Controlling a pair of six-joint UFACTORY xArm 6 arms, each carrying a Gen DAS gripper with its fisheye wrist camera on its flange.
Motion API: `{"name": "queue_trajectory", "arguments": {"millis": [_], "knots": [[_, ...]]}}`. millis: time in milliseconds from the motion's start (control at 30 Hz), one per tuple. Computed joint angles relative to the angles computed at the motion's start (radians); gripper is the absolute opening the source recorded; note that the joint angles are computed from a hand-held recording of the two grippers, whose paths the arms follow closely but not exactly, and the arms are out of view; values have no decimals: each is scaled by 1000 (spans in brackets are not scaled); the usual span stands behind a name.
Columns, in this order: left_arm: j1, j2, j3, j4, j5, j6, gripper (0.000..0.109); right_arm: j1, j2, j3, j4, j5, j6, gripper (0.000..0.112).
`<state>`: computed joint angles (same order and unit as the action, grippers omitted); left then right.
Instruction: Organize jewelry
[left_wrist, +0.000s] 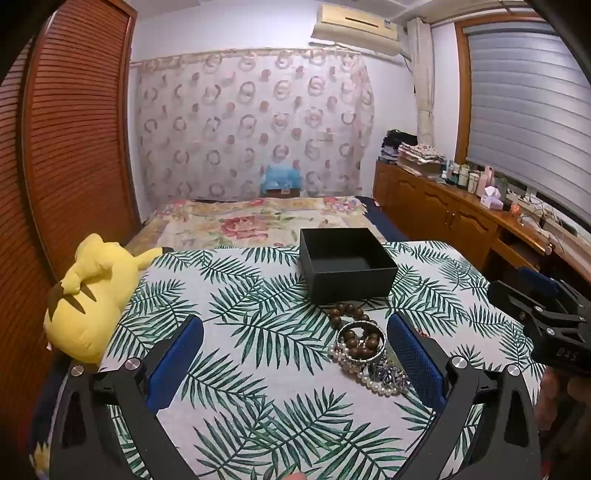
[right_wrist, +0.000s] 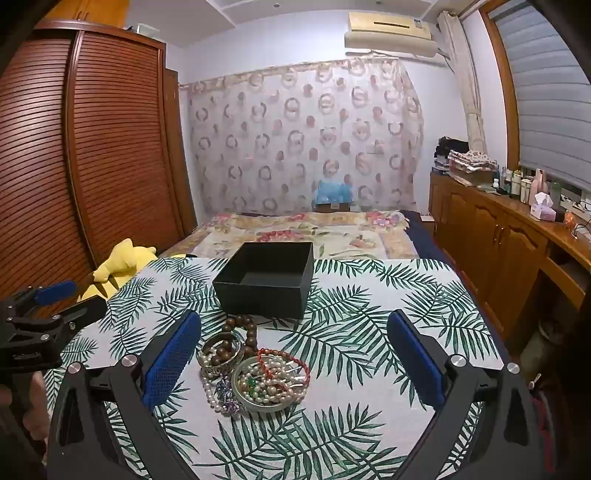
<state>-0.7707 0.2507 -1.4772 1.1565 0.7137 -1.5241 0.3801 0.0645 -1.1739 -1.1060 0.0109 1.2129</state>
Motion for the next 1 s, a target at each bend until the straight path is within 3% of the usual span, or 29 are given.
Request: {"name": "queue_trajectory", "arguments": {"millis": [1000], "knots": [[-3,-8,8,13,5,-13,97,-3,-1,-9,-56,-2,51,101]]}}
